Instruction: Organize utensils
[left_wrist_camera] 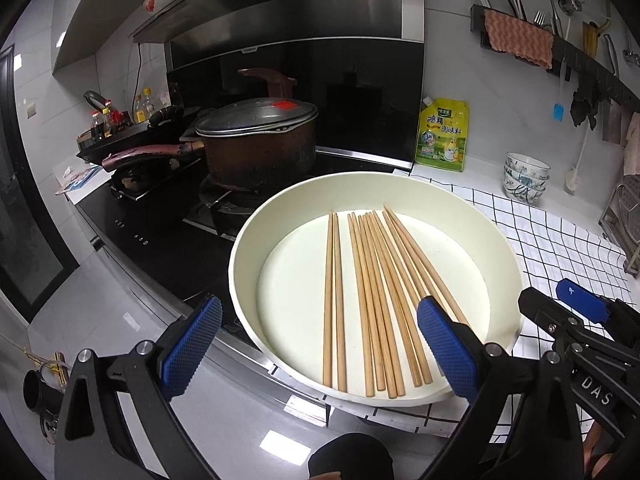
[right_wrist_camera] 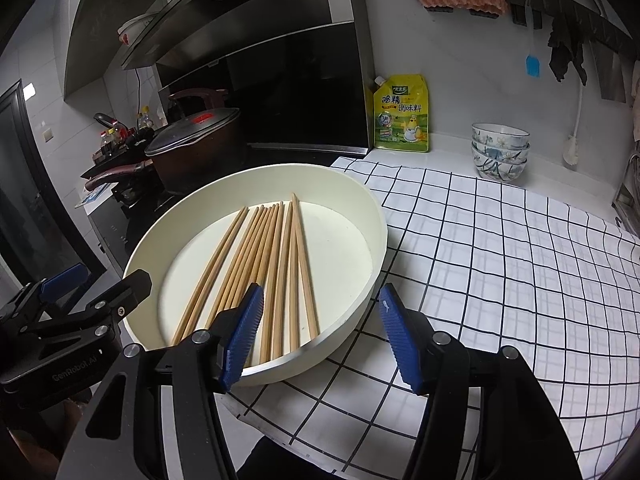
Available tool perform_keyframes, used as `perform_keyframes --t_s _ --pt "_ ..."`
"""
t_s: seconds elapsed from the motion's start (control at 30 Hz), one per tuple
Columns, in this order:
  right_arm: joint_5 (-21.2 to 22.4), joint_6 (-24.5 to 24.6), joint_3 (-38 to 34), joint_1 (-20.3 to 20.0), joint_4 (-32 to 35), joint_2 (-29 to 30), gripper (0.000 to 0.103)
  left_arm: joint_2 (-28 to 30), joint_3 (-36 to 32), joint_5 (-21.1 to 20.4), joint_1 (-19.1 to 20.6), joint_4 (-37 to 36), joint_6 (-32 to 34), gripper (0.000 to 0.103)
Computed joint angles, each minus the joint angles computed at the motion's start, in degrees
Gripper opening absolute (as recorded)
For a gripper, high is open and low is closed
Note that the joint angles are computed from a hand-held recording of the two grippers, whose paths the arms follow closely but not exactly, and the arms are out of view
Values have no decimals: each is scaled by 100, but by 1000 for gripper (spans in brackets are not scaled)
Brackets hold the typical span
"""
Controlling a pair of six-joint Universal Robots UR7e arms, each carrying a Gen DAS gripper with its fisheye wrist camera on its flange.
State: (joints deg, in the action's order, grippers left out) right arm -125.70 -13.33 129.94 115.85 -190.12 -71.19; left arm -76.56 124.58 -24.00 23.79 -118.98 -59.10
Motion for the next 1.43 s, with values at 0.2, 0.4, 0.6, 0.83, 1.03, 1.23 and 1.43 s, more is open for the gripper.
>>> perform_keyframes --t_s 0.2,0.4,0.6,0.83,1.03,1.23,1.43 --pt "-6 7 4 14 13 -6 58 0 24 -44 0 -153 132 97" --pt "-8 8 13 19 38 -32 58 27 27 -55 -22 -148 157 97" --pt "-7 6 16 17 31 -29 58 47 14 -76 -18 -173 172 97" --pt "14 -31 30 0 48 -62 58 61 6 -67 -12 -125 134 97" --pt "25 -27 35 -4 42 -73 58 60 15 -79 -25 -129 137 97" --pt "23 -1 41 -7 40 -79 58 60 20 -84 -38 -110 110 97" --pt "35 -8 52 -13 34 -92 58 68 7 -105 -38 -56 66 97"
